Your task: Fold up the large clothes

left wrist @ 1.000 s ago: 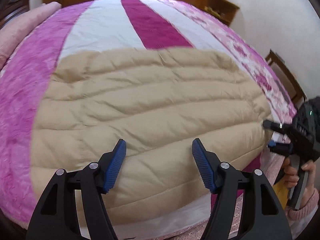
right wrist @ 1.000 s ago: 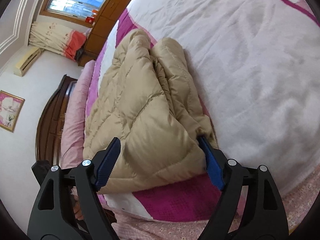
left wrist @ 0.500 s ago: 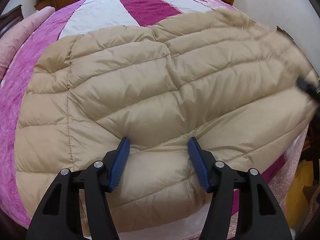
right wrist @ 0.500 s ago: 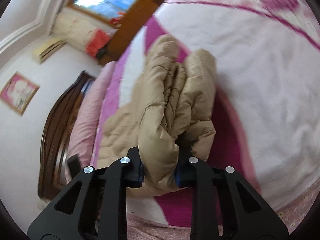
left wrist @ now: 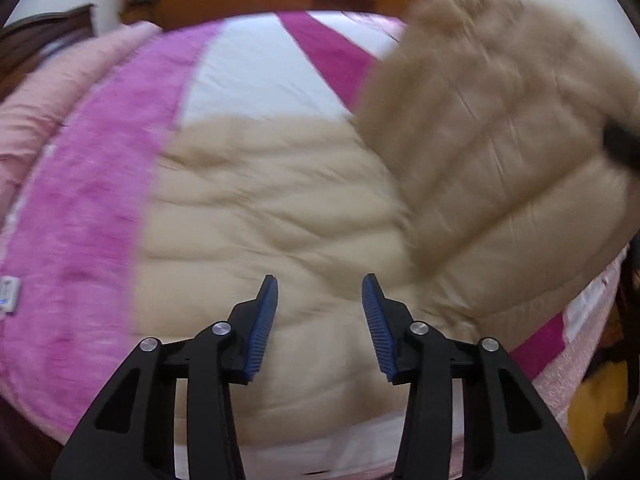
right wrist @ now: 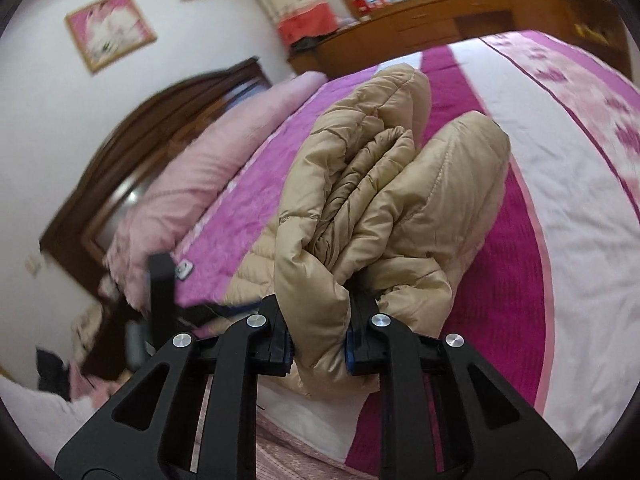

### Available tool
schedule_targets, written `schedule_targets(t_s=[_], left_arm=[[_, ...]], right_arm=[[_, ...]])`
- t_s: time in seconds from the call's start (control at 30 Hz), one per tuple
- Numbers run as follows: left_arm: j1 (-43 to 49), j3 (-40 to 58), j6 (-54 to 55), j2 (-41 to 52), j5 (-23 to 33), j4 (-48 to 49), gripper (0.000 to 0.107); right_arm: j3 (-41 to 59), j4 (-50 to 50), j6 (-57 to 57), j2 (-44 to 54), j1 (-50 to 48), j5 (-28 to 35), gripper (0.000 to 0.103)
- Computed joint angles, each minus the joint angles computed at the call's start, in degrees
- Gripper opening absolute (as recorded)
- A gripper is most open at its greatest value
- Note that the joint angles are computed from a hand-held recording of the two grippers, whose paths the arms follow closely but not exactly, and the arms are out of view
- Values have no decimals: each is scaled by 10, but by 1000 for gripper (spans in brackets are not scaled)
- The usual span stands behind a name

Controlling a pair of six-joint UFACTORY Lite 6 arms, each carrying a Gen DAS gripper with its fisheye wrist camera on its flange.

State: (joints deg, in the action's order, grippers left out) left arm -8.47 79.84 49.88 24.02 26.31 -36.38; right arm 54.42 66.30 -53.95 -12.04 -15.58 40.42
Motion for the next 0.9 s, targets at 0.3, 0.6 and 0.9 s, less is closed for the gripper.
schedule_targets(t_s=[0.3, 0.6, 0.9], left_arm=[[121, 231, -92, 163, 95, 82, 44], [124, 372, -63, 288, 194, 17, 14], [169, 324, -20, 230, 162, 13, 18]], right_arm=[[50, 31, -2, 60, 90, -28, 19], [124, 45, 0, 177, 210, -62, 18], [255, 27, 23, 364, 286, -60, 23]])
